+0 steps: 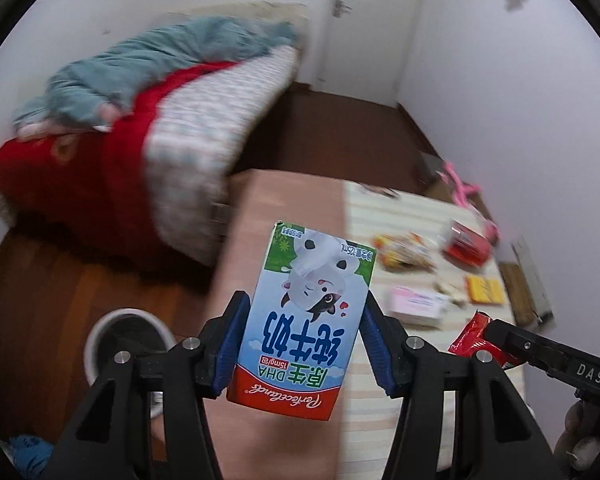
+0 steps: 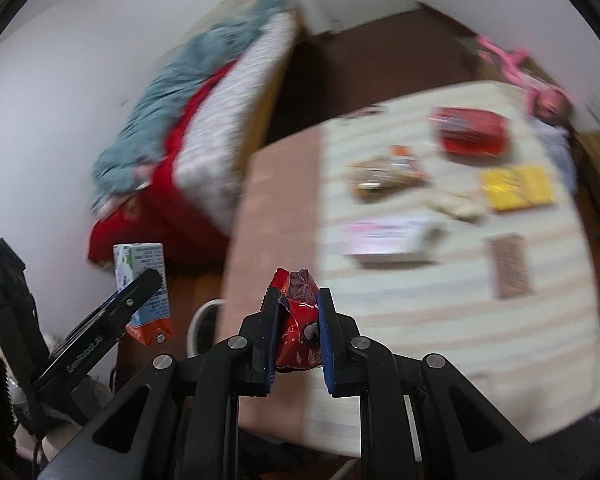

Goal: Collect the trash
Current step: 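Grasp the milk carton with the left tool while the right tool grasps the red wrapper, then carry the carton and red wrapper over the bin and open both tools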

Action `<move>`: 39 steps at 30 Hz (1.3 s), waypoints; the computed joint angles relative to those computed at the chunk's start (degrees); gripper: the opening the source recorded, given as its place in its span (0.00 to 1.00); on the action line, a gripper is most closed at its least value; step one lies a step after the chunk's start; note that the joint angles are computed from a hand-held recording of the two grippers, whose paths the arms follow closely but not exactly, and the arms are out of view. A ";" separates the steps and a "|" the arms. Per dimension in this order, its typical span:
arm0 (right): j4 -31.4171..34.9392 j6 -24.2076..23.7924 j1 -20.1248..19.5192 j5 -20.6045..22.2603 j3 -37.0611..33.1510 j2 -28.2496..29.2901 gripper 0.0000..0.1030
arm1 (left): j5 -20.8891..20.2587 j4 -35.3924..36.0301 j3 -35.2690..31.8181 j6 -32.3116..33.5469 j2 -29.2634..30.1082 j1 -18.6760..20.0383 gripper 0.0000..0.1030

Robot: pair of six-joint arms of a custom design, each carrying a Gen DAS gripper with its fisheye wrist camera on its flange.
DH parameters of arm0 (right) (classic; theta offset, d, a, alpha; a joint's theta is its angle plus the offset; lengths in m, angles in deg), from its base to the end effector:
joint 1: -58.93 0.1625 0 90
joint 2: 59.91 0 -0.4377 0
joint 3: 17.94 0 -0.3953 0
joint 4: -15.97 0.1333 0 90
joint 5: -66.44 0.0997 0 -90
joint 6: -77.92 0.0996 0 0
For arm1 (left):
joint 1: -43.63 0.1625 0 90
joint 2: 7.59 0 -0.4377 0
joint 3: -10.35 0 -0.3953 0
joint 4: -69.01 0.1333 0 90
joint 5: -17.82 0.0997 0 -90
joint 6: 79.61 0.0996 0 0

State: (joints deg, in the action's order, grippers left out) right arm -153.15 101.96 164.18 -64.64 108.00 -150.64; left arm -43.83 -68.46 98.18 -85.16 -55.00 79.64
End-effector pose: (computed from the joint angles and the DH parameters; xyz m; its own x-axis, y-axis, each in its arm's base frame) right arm 0.1815 -0.4079 0.3873 -0.8508 0.5036 0.1498 0.1720 0.5364 -0.8262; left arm -0.4656 -0.5617 0.1537 -0.6396 0.6180 -0.4572 0.7444 0.6463 -0.1677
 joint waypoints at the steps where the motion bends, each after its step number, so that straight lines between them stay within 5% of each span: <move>1: -0.22 -0.81 0.75 0.75 -2.02 2.85 0.18 | 1.41 0.07 -0.33 0.14 -0.76 0.87 0.50; 12: 7.22 -5.49 1.50 9.34 -25.17 31.15 0.18 | 8.66 4.69 -4.41 -0.67 -2.93 11.58 0.50; 21: 22.66 -5.51 -2.41 10.93 -46.11 50.88 0.17 | 0.36 22.23 -18.76 -8.03 3.80 24.28 0.50; 27: 29.85 -5.01 -5.76 10.99 -54.92 58.08 0.18 | -5.11 29.00 -25.63 -13.70 8.34 29.65 0.51; 28: 30.91 -4.75 -6.31 11.24 -56.40 59.24 0.18 | -4.90 29.73 -26.26 -14.61 8.87 30.15 0.53; 31: 34.29 -4.53 -7.39 11.52 -61.09 62.63 0.20 | -3.68 30.53 -26.70 -15.99 9.12 31.27 0.85; 32: 34.95 -4.43 -7.79 11.97 -62.28 63.53 0.27 | -3.21 30.45 -26.37 -16.51 8.95 31.61 0.94; 36: 35.95 -4.36 -8.94 13.44 -64.44 65.23 0.71 | 0.90 31.45 -25.28 -17.39 8.53 31.83 0.94; 39: 36.37 -5.49 -8.57 11.64 -64.39 65.38 0.84 | 5.14 29.40 -21.83 -17.05 6.43 31.34 0.94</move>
